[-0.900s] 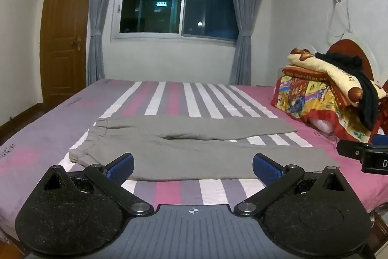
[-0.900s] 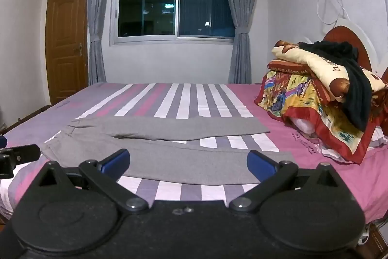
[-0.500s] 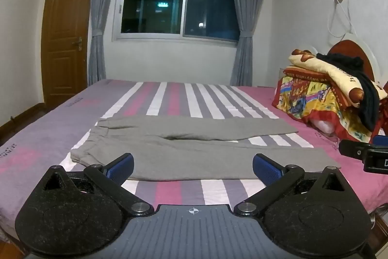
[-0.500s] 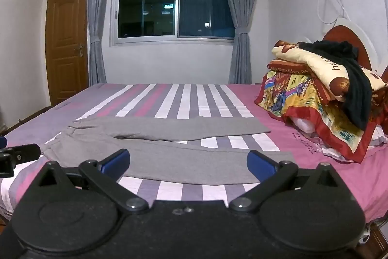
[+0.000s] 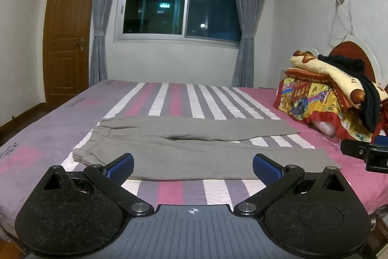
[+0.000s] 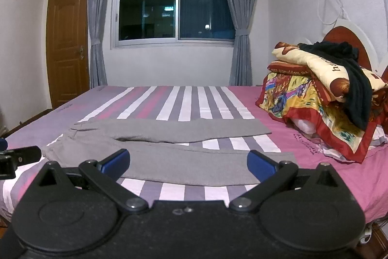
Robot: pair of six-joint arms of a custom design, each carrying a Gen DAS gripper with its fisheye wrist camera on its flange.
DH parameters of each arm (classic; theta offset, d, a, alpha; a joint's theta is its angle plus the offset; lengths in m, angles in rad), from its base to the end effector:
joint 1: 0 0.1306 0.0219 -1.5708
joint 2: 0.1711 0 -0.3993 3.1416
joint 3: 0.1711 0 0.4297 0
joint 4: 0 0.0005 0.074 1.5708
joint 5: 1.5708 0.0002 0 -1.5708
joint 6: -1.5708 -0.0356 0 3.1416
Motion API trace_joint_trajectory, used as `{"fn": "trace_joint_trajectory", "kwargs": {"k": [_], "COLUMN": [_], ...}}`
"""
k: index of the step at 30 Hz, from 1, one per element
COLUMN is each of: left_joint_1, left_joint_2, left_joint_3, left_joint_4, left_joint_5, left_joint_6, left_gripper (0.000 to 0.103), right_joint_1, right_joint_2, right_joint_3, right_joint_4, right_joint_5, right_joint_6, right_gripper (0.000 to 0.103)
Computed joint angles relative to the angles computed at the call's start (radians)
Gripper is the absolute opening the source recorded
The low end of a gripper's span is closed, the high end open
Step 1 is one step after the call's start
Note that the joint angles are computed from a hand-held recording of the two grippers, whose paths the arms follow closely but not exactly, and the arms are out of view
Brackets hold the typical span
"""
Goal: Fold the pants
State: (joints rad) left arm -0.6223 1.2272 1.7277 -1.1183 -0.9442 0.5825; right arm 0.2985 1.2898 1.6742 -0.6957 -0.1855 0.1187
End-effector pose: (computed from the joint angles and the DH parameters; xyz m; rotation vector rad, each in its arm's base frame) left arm 0.3477 -0.2146 0.6751 -0.4534 1.8705 0.2387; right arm 0.4571 0.1470 0.6551 -0.5148 1.8158 0.2976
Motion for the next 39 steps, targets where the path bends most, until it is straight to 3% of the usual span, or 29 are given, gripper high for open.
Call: {"fn": "trace_joint_trajectory", "kwargs": {"k": [39], "left_joint_1": [-0.004], "left_joint_2": [-0.013], "left_joint_3": [-0.010], "left_joint_4": [-0.001], "left_joint_5": [-0.007], "left_joint_6": [0.000], "left_gripper": [0.103], "right_joint_1": [0.002], "right_joint_2": [-0.005], "right_joint_3": [-0.005], "right_joint_4": [0.003], "right_joint_5": [-0.001], "right_joint_6": [-0.006], "right_gripper": [0.103]}}
